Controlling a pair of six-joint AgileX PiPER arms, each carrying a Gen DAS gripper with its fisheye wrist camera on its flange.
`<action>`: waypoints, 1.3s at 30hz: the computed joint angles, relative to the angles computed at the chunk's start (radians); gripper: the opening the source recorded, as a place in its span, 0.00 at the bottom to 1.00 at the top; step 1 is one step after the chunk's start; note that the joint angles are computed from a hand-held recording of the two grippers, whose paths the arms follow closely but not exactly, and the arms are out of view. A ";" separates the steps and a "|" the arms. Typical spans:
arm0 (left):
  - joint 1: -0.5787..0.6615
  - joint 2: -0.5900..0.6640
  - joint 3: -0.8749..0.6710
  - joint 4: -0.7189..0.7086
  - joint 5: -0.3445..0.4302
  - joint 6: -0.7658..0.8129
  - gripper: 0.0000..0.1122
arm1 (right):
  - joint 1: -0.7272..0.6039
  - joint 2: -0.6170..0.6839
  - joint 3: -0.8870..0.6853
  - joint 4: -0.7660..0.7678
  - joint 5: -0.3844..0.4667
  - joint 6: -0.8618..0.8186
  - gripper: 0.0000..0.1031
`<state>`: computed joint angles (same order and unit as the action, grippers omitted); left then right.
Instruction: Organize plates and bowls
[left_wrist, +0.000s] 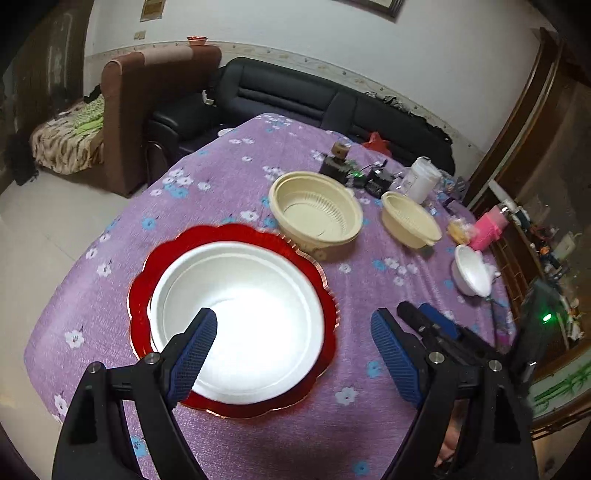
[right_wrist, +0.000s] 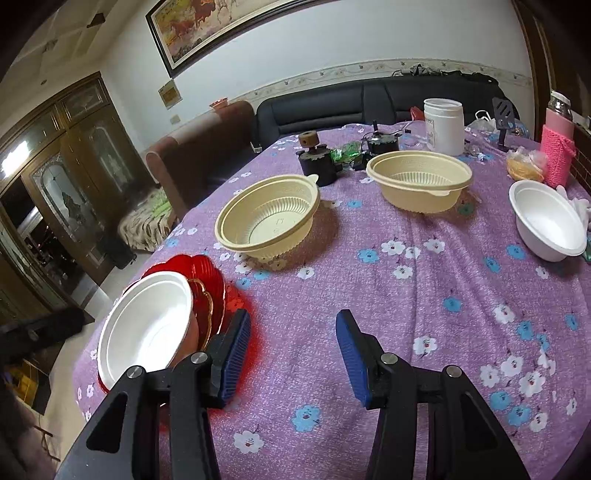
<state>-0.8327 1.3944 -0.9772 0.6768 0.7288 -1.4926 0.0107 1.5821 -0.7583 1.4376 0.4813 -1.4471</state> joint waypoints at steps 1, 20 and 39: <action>0.016 -0.003 -0.025 -0.030 0.006 0.053 0.76 | -0.012 0.000 -0.006 -0.012 0.008 0.009 0.51; 0.518 0.599 -0.780 -0.769 0.173 0.977 0.76 | -0.069 0.320 -0.524 -0.441 0.162 0.630 0.51; 0.626 1.000 -1.259 -0.955 0.414 1.122 0.29 | 0.118 0.623 -0.946 -0.736 0.241 1.020 0.20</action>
<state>-0.2070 2.3941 -2.2361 -0.2783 1.1427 -0.3704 0.1288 2.2052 -1.7040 0.7018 0.7221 -0.4266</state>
